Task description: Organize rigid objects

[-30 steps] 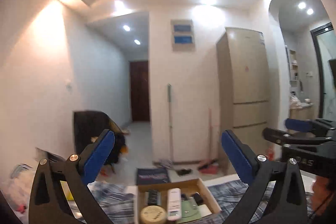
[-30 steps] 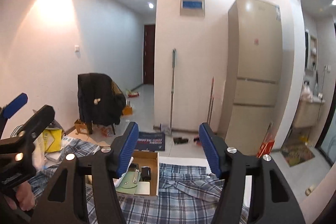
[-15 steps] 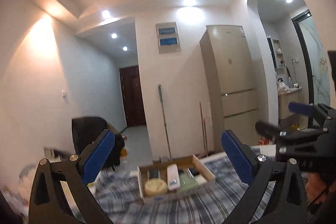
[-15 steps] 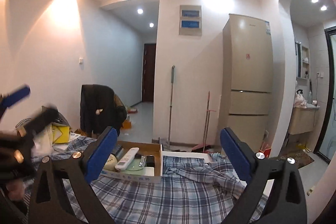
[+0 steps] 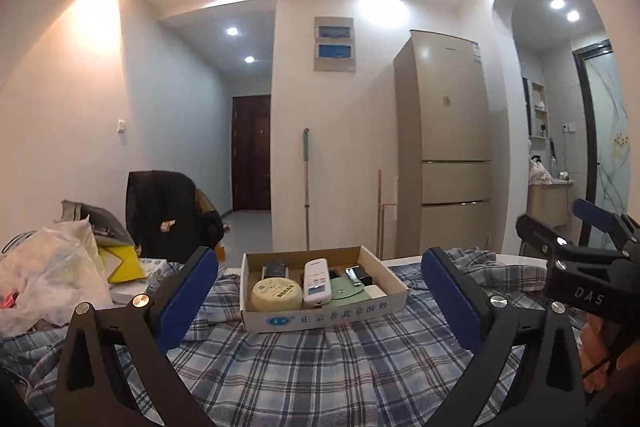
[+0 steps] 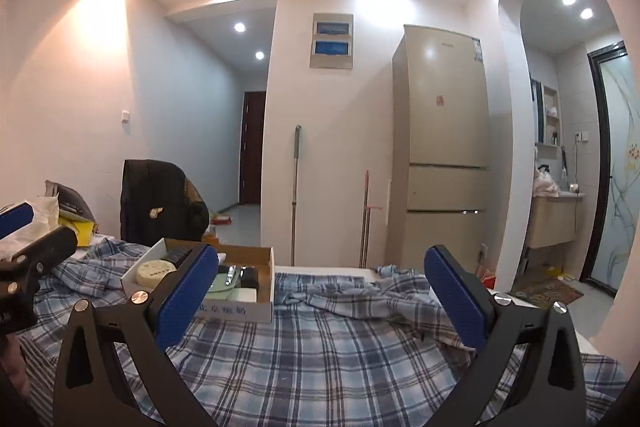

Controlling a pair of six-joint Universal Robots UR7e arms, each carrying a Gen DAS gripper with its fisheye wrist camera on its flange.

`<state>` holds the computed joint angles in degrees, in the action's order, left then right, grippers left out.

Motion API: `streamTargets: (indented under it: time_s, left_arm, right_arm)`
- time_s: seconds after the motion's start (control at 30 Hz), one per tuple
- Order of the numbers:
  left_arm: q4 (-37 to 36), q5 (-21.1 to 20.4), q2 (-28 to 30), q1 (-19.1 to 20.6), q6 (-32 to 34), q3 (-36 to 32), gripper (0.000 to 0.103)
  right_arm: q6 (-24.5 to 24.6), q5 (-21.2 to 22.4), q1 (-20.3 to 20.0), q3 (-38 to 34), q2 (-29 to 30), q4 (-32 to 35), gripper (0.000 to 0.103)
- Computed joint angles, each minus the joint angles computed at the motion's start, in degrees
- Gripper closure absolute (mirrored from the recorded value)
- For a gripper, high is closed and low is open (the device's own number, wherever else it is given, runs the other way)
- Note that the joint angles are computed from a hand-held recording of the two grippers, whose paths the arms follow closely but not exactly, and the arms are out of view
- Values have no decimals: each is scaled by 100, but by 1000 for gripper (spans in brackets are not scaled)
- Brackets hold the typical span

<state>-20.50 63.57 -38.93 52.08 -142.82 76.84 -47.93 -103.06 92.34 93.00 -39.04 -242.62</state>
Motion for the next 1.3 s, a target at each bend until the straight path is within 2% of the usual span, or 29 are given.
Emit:
streamTargets:
  time_s: [0.3,0.47,0.63,0.87,1.3]
  left_arm:
    - [-304,171,-59,-77,417,258,0]
    - [-193,175,-65,-37,251,187,0]
    - [-438,151,-177,-1,27,333,0]
    - [-101,101,-140,58,-329,119,0]
    - [-387,135,-235,50,-275,330,0]
  right_arm:
    - [-77,213,-26,112,2,-193,0]
    - [-8,213,-38,122,-22,-193,0]
    - [27,194,-35,136,-46,-170,0]
    - [83,248,-54,168,-79,-79,0]
    - [103,264,-61,185,-89,-84,0]
